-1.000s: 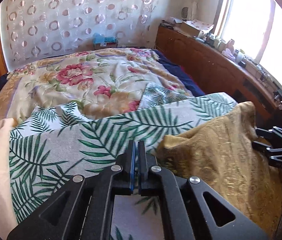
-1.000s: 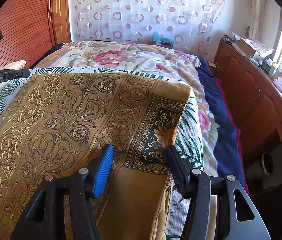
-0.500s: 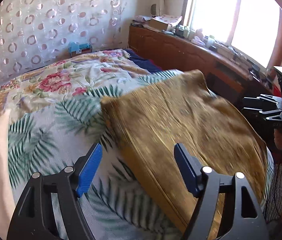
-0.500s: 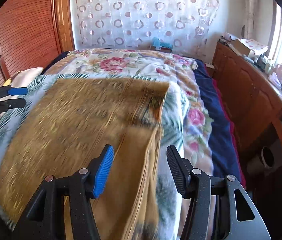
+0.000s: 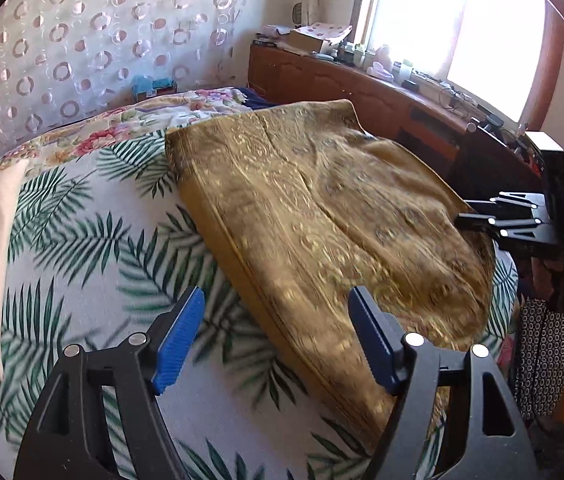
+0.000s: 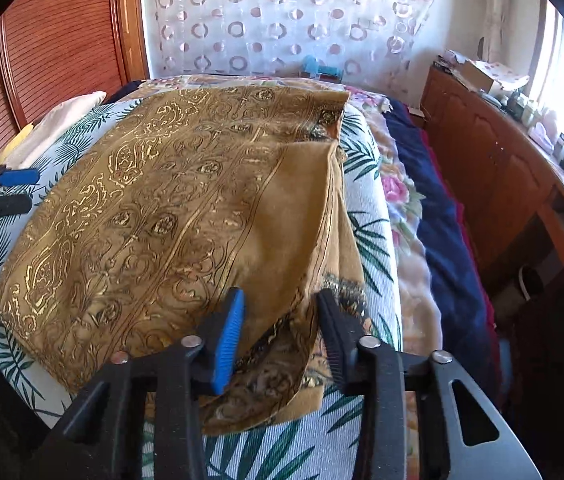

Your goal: Fold small clothes

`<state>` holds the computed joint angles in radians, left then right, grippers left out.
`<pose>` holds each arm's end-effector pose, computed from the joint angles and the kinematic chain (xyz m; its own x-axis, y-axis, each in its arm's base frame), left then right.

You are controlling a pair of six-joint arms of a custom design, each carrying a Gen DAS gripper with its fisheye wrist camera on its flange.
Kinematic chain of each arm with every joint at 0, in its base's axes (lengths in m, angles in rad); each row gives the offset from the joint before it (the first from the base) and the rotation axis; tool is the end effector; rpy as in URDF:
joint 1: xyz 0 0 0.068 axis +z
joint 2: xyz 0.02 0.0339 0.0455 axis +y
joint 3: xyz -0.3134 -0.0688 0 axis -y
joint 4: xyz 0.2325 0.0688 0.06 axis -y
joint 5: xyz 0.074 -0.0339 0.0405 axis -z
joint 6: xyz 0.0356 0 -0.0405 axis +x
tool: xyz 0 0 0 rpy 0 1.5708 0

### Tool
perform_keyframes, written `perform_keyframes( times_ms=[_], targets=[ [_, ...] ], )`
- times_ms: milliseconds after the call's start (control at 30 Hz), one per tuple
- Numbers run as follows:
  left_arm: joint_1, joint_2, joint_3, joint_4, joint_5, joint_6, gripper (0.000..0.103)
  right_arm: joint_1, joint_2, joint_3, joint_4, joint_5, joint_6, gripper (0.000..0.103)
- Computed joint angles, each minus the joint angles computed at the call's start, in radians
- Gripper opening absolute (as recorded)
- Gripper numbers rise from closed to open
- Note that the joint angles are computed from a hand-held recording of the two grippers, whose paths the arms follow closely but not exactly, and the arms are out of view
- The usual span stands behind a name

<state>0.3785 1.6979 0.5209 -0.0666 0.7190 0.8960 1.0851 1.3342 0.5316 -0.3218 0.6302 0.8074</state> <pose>0.2286 0.0657 0.1372 -0.6133 0.3884 -0.6878 0.6362 0.7589 -0.1387 0.1099 0.1632 0.2000 -0.7215 -0.1165 -0.6825 -0.1076 0.9926 -0.0556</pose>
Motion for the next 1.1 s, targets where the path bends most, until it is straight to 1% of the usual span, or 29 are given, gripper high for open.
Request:
perform_keyframes(
  times_ms=[33,100,200,233,267,333,367,433,600,633,667,700,767,800,833,867,900,967,1000,1033,1100],
  targets=[
    [0.01,-0.007,-0.012,-0.002,0.0,0.008,0.075,0.001,-0.005,-0.006,-0.001,0.003,0.009,0.031],
    [0.039,-0.024,-0.03,-0.015,0.008,0.035,0.075,0.008,-0.026,-0.016,-0.009,0.01,0.027,0.019],
    [0.071,-0.057,-0.071,-0.008,0.011,0.054,0.075,0.022,-0.062,-0.018,-0.028,0.034,0.03,0.007],
    [0.077,-0.07,-0.085,-0.007,0.009,0.058,0.075,0.061,-0.061,-0.022,-0.039,0.058,0.074,0.006],
    [0.088,-0.078,-0.095,-0.011,0.011,0.07,0.075,0.073,-0.077,-0.028,-0.049,0.075,0.089,0.006],
    [0.111,-0.093,-0.099,-0.047,0.017,0.098,0.075,0.118,-0.051,-0.031,-0.073,0.112,0.156,0.006],
    [0.126,-0.107,-0.101,-0.073,0.023,0.119,0.075,0.131,-0.049,-0.035,-0.082,0.117,0.181,0.006],
    [0.148,-0.116,-0.098,-0.101,0.033,0.145,0.075,0.143,-0.054,-0.05,-0.06,0.095,0.196,0.006],
    [0.159,-0.082,-0.114,-0.085,0.014,0.172,0.075,0.197,-0.036,-0.036,-0.108,0.142,0.289,0.006],
    [0.16,-0.079,-0.118,-0.083,0.012,0.174,0.075,0.196,-0.038,-0.032,-0.109,0.143,0.29,0.006],
    [0.161,-0.066,-0.121,-0.079,0.009,0.179,0.075,0.206,-0.03,-0.028,-0.117,0.148,0.308,0.006],
    [0.162,-0.064,-0.126,-0.08,0.008,0.184,0.075,0.207,-0.019,-0.021,-0.127,0.149,0.317,0.013],
    [0.166,-0.049,-0.135,-0.076,0.007,0.197,0.075,0.223,0.0,-0.012,-0.159,0.164,0.351,0.02],
    [0.168,-0.043,-0.139,-0.079,0.01,0.205,0.075,0.234,0.003,-0.011,-0.168,0.17,0.368,0.026],
    [0.172,-0.033,-0.139,-0.094,0.018,0.221,0.075,0.232,0.001,-0.013,-0.166,0.171,0.37,0.031],
    [0.175,-0.019,-0.134,-0.122,0.025,0.237,0.073,0.239,0.002,-0.013,-0.177,0.174,0.392,0.041],
    [0.175,-0.011,-0.127,-0.146,0.026,0.246,0.07,0.251,0.003,-0.014,-0.19,0.173,0.422,0.045],
    [0.173,-0.003,-0.13,-0.162,0.025,0.26,0.059,0.274,-0.015,-0.026,-0.195,0.17,0.449,0.045],
    [0.173,-0.002,-0.133,-0.171,0.029,0.268,0.055,0.291,-0.015,-0.023,-0.209,0.176,0.472,0.045],
    [0.171,0.001,-0.133,-0.183,0.029,0.273,0.05,0.303,-0.015,-0.017,-0.225,0.18,0.489,0.045],
    [0.164,0.014,-0.136,-0.208,0.028,0.295,0.045,0.327,-0.012,-0.004,-0.253,0.189,0.516,0.045]
  ],
)
